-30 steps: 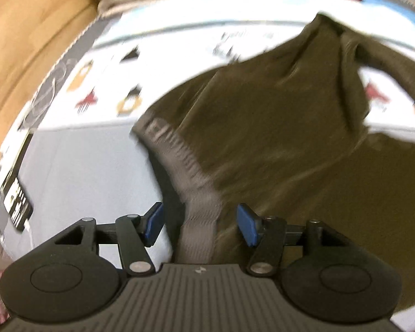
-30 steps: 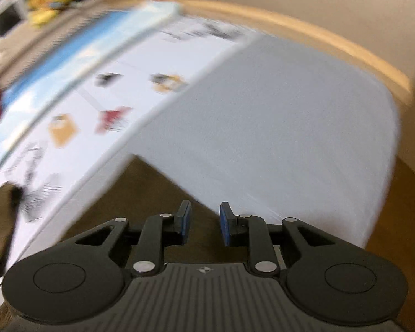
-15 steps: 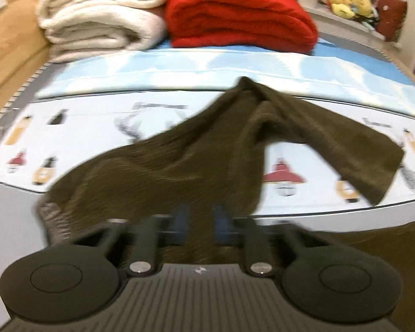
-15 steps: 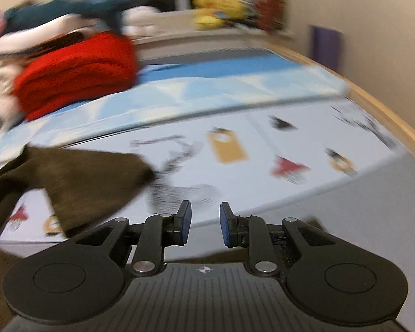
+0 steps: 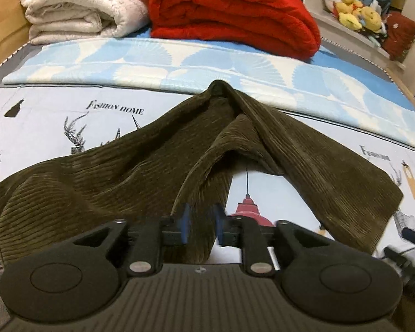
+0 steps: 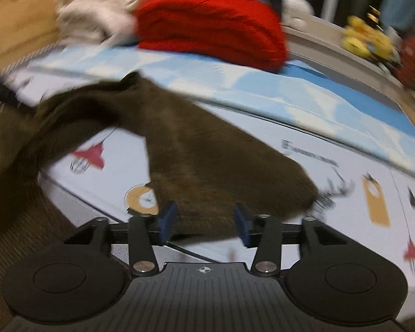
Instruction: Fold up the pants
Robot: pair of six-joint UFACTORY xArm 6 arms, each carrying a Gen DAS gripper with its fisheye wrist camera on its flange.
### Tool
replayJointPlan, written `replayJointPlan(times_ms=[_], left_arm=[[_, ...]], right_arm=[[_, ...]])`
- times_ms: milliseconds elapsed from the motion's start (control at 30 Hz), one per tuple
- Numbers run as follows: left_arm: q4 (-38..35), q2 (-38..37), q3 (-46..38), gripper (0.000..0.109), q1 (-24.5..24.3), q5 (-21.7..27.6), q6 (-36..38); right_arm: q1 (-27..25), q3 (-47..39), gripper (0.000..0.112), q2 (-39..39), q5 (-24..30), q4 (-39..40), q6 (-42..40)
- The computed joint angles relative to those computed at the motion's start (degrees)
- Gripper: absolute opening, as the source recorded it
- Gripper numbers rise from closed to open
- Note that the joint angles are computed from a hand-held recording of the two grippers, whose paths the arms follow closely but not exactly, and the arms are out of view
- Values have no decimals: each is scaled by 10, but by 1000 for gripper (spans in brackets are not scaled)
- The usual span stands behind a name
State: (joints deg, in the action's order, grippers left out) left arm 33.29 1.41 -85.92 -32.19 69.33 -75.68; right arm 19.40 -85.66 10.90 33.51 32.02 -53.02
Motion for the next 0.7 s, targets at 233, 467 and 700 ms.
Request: replayJointPlan(times_ms=[233, 467, 700], left_arm=[[-8, 61, -44, 56, 25, 12, 48], [-11, 98, -72, 59, 43, 8, 71], [-11, 116, -77, 54, 58, -4, 73]], right_arm=[[28, -37, 61, 65, 17, -52, -66], [28, -72, 44, 93, 45, -60, -99], [2, -148, 10, 124, 108, -10, -108]])
